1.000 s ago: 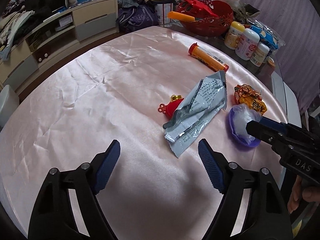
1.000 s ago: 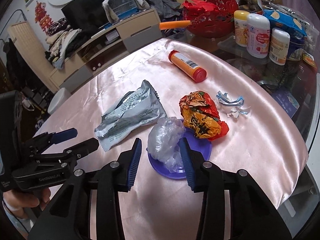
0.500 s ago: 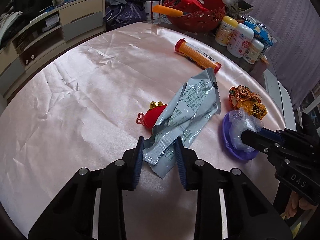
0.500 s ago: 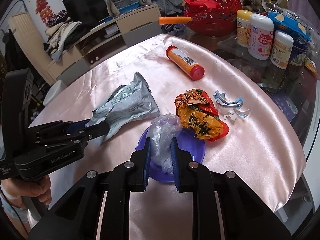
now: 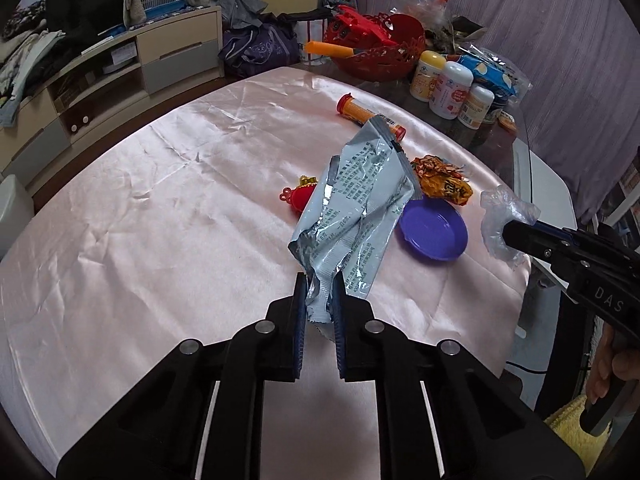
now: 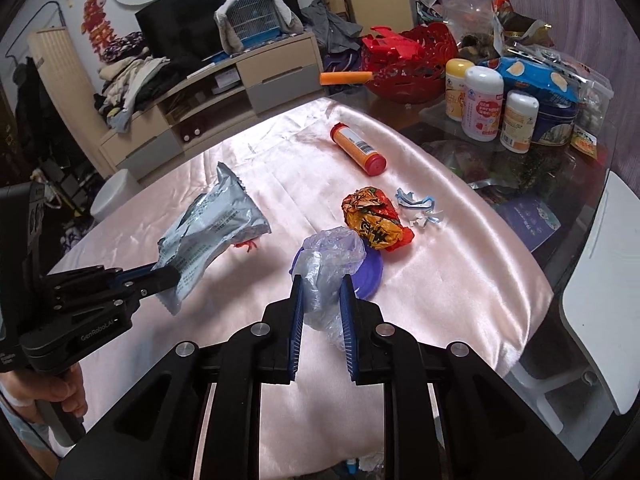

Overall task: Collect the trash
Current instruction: 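Carry wrapper and bag over the trash bin and open both tools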

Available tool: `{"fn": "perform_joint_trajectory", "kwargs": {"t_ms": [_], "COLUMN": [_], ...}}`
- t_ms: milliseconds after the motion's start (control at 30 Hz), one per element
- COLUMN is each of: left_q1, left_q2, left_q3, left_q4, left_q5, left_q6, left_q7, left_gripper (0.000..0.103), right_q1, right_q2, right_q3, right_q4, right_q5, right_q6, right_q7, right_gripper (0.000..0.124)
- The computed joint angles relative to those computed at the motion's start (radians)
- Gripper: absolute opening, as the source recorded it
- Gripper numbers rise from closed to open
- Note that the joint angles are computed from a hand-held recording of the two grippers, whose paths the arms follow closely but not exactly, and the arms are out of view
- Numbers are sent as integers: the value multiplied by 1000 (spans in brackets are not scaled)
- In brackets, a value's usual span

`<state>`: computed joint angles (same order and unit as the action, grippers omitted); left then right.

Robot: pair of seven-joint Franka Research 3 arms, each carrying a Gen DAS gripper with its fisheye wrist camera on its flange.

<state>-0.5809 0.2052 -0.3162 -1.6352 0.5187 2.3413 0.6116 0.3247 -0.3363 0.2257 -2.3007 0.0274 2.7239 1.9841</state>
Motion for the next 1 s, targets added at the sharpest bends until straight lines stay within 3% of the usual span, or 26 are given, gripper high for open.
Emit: {"fn": "perform_joint_trajectory", "kwargs": {"t_ms": [233,467,800,1000], "left_q1": [-32,-72,-166,-221], "left_q2": [-107,-119,-6,74], "left_q3": [-44,-90,-111,-104], "left_q4": [-101,-138,-69,-20], "left_q5": [27,7,-3,-27], "left_q6": [-24,-18,-10,-2], "left_q7": [-67,-93,-72,-50], "left_gripper": [11,11,11,11], "right_q1": [10,26,30,56], "right_q2": [-186,-398,-693,-802], "right_q3": [17,26,35,26], "right_q4": [-138,-317,-512,-589], "right_q5": [22,78,114,156], "right_q6": [-53,-140,-280,-342], "right_q7": [15,43,101,123], "right_gripper": [19,19,19,19]}}
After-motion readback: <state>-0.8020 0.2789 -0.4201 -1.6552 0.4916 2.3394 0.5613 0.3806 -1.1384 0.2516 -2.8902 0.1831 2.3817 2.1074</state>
